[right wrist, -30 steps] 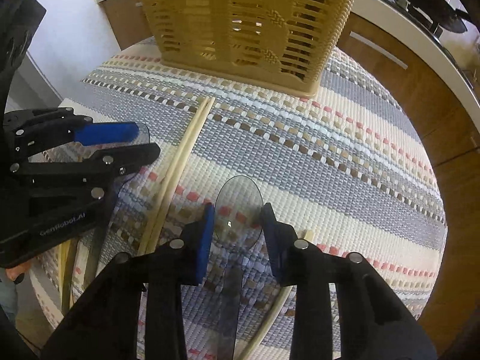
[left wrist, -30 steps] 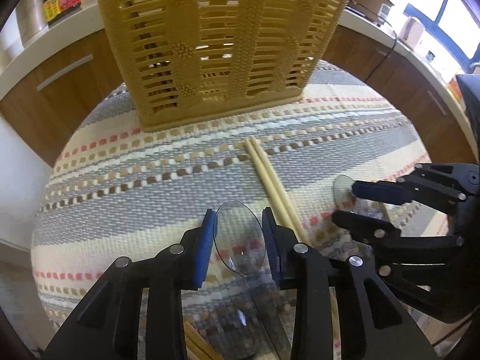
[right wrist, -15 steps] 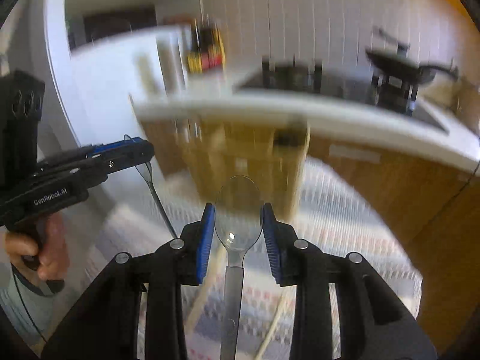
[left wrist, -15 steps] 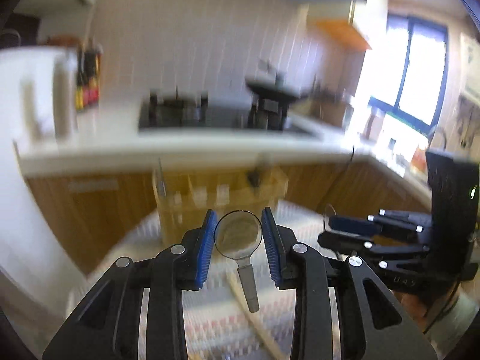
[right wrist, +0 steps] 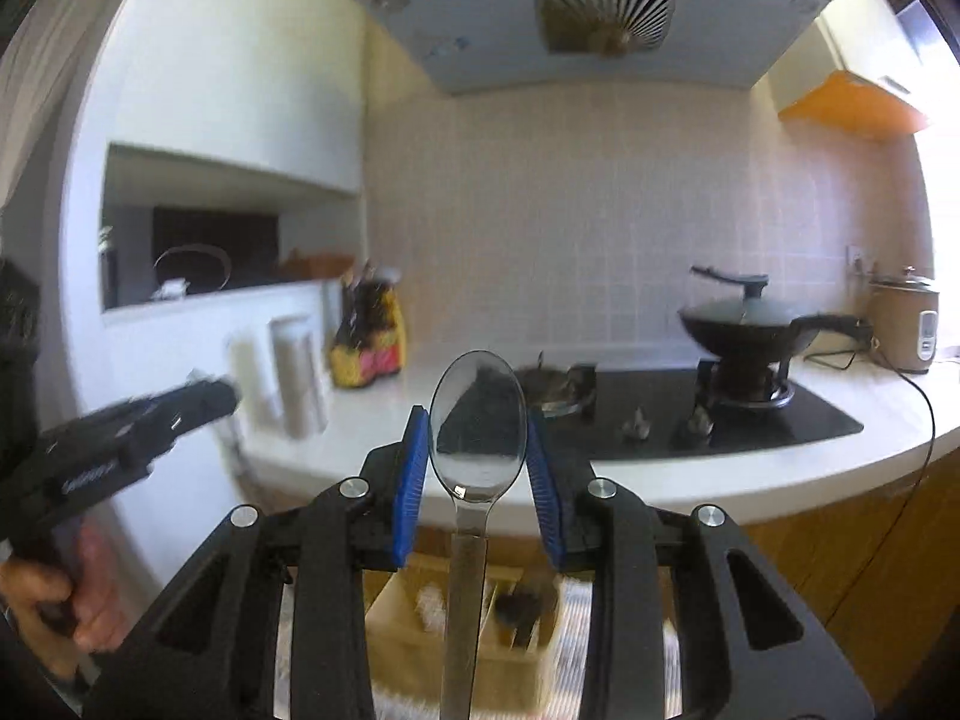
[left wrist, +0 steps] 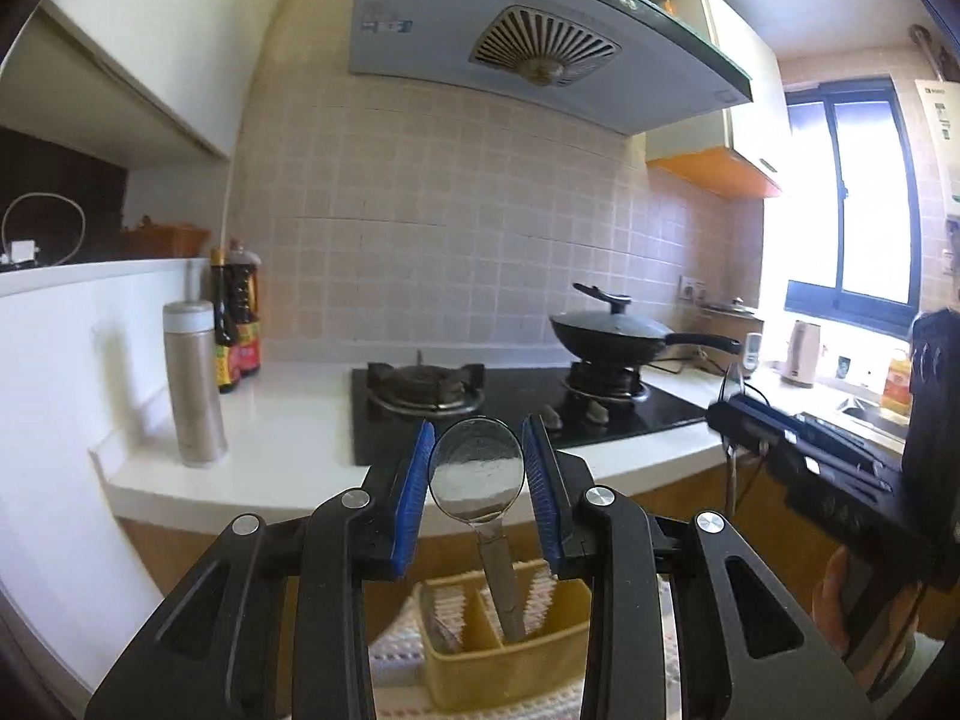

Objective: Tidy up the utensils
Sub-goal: 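Carry the clear spoons into the yellow basket and open both tools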

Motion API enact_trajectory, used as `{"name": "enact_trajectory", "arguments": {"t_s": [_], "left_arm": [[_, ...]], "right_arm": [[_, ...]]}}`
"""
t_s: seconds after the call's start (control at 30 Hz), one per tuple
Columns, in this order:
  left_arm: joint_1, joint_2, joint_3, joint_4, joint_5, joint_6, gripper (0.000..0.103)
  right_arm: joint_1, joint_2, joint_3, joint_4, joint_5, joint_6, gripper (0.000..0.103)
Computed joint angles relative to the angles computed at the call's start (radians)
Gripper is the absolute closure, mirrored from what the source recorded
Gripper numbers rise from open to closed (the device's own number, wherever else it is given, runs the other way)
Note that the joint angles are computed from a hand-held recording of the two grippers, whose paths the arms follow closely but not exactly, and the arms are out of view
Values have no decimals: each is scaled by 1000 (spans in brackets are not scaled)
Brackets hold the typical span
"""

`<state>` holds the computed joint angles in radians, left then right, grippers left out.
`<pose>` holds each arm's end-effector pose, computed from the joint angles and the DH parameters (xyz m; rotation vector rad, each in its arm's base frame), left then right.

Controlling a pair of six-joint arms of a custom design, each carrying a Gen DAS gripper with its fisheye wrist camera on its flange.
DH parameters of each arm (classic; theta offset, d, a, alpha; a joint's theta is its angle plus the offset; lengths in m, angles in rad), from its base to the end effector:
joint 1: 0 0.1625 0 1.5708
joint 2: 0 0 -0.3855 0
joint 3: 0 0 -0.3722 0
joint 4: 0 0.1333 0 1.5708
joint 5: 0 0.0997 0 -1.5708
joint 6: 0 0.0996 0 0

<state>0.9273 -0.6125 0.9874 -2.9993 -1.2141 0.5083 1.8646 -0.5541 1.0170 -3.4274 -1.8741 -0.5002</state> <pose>-0.3408 -0.7346 0.2884 1.1355 2.2274 -1.4732 0.3227 -0.7089 0.2805 0.5754 -2.0808 1.7490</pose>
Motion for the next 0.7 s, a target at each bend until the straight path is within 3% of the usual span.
{"name": "enact_trajectory", "arguments": {"t_s": [0.4,0.7], "left_arm": [[45,118,-170,53,22,44,74],[75,161,-230,106,24,35,74]], "right_arm": [[-38,262,-399,16,-26,-66,74],[-62,316,-450,30,-37,-64,73]]}}
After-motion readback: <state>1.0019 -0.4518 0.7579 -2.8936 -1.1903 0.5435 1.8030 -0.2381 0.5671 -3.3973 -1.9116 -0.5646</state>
